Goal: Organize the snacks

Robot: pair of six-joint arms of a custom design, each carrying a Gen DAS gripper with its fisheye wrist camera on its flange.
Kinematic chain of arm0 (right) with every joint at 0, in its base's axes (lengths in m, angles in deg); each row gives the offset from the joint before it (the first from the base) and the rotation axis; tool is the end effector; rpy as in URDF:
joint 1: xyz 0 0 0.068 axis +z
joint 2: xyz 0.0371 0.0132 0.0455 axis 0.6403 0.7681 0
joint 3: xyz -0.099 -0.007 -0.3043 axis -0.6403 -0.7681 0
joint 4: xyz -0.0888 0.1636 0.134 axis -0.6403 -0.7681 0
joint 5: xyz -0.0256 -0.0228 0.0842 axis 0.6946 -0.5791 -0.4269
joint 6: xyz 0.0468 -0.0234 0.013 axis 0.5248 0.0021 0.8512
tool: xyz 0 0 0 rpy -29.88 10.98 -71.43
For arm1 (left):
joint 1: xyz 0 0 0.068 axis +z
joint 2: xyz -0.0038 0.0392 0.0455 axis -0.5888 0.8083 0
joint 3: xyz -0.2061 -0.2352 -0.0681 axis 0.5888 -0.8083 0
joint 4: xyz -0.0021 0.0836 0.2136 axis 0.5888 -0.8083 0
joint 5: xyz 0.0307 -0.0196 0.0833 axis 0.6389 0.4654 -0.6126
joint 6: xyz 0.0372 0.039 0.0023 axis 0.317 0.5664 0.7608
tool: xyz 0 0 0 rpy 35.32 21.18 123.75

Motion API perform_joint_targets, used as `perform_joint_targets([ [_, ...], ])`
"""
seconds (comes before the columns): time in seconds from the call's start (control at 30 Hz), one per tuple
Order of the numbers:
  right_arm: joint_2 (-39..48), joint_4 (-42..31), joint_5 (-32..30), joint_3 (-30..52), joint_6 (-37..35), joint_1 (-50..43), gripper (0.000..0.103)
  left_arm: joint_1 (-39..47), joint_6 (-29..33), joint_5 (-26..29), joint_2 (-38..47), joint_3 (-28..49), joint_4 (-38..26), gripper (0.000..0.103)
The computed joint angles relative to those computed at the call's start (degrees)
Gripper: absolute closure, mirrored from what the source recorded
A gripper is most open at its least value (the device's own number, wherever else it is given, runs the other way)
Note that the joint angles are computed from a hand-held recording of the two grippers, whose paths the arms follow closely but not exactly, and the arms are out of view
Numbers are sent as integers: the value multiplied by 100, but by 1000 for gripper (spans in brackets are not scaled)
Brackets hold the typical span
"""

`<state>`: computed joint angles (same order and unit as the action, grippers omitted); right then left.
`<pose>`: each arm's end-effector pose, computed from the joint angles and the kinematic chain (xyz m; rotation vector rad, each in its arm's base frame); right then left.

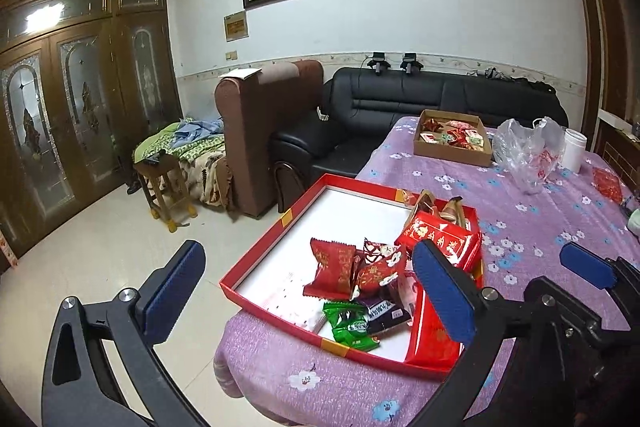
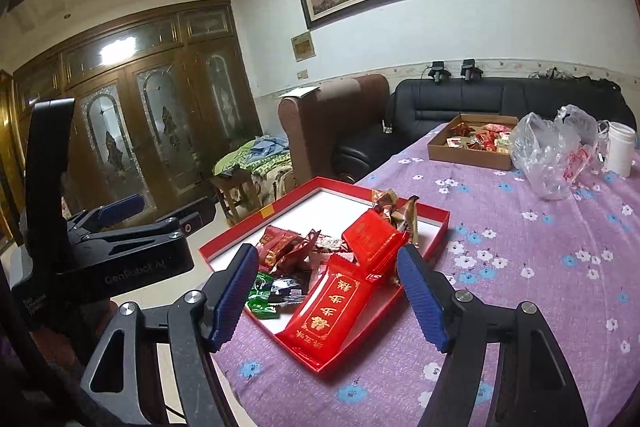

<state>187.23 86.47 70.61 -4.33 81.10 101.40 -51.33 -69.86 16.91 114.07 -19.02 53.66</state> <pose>0.1886 0.2907 0.1780 0.1946 1.9878 0.2018 0.2924 -0.0805 0.1891 0.3832 2.0117 -0.1262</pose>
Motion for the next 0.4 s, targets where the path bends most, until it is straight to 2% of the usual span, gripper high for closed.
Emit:
perform_joint_targets([
  [0.4, 226, 250, -293, 27, -91, -156, 29, -63, -15, -10, 148, 29, 94, 0],
])
